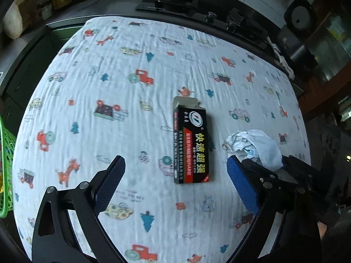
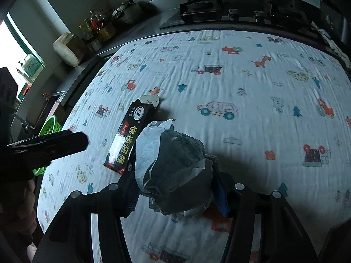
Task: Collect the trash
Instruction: 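Grasp the black glue box with the left tool while the right tool grasps the grey wrapper, then drop the glue box into the green basket while the right tool drops the wrapper in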
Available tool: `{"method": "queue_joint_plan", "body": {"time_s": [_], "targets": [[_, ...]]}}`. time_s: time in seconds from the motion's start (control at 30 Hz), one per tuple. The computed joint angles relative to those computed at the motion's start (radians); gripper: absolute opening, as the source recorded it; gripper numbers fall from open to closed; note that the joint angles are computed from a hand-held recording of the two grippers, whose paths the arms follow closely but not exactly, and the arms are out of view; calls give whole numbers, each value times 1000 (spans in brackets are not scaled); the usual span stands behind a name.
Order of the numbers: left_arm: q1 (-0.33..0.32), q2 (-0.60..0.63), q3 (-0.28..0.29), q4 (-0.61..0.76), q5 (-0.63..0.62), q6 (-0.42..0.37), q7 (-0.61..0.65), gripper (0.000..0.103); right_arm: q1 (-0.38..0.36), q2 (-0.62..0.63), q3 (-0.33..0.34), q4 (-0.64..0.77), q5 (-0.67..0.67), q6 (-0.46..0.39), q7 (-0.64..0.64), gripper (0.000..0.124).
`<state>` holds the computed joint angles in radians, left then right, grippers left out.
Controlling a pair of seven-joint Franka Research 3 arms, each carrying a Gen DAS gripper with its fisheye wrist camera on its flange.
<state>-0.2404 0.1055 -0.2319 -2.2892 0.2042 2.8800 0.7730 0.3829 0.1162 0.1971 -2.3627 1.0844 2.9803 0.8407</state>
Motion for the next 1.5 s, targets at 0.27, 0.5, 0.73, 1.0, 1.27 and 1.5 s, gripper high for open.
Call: {"method": "queue_joint_plan", "body": {"time_s": [0.27, 0.5, 0.73, 1.0, 1.27, 1.5], "targets": [[-28, 95, 16, 83, 89, -8, -46, 89, 2, -44, -18, -43, 12, -10, 4, 54], [-38, 167, 29, 131, 121, -14, -66, 76, 3, -53, -33, -57, 34, -14, -15, 54], [-94, 194, 84, 165, 252, -63, -150, 60, 4, -61, -34, -64, 41, -16, -14, 54], [-69, 122, 69, 91, 315, -54, -166, 45, 25, -79, -29, -78, 62, -11, -12, 54], [-26, -70, 50, -81, 362, -10, -216, 45, 81, -119, -15, -100, 57, 8, 21, 54], [44, -298, 24, -271, 365, 8, -235, 45, 147, -138, 6, -101, 26, 30, 72, 54]]}}
